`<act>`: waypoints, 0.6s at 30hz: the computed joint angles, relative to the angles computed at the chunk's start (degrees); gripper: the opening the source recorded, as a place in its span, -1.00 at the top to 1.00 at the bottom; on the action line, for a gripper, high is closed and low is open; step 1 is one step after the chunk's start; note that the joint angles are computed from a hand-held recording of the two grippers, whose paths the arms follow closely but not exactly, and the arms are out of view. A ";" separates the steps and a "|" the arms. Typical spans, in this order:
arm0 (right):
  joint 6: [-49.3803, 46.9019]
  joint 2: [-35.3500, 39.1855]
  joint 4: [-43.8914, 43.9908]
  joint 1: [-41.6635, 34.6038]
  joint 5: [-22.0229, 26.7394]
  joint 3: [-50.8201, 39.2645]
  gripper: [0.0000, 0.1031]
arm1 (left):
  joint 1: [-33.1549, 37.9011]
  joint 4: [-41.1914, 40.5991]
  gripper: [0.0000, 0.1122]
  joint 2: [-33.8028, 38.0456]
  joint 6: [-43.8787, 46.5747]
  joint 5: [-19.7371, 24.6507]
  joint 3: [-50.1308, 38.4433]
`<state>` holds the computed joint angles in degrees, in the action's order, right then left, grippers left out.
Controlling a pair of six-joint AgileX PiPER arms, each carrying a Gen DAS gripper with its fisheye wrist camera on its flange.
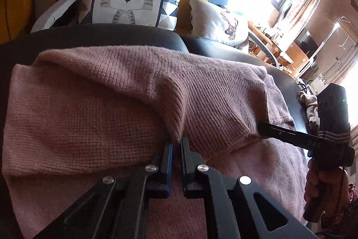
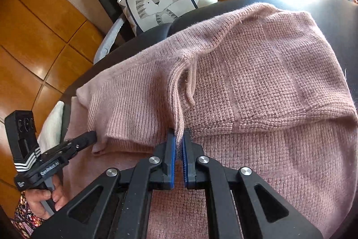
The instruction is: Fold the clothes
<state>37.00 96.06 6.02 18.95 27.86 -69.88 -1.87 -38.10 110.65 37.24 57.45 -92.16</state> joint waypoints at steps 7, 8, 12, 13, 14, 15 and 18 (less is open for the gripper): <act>0.19 -1.29 1.23 0.20 -7.01 4.91 0.90 | -2.38 -1.19 0.69 -6.76 -4.29 -11.70 -0.06; 0.03 -1.44 1.70 0.15 -7.66 5.37 0.90 | -4.51 2.23 0.69 -5.07 -6.76 -10.55 -3.67; 0.60 -1.55 1.41 0.28 -8.34 5.77 0.93 | -14.04 17.93 0.69 1.61 -11.21 -9.37 -11.71; 0.06 -1.59 1.37 0.28 -8.01 5.62 0.92 | -15.20 18.83 0.69 2.62 -10.57 -9.45 -11.20; -0.55 -1.62 1.38 0.27 -7.68 5.48 0.92 | -15.66 18.05 0.69 2.23 -8.97 -11.69 -8.41; -2.38 -1.71 2.48 0.01 -7.16 5.30 0.88 | -16.10 16.99 0.69 1.70 -7.16 -14.41 -5.28; 0.05 -3.17 -2.25 -0.10 -5.51 4.29 0.84 | -16.20 9.83 0.68 -1.60 1.76 -23.93 5.07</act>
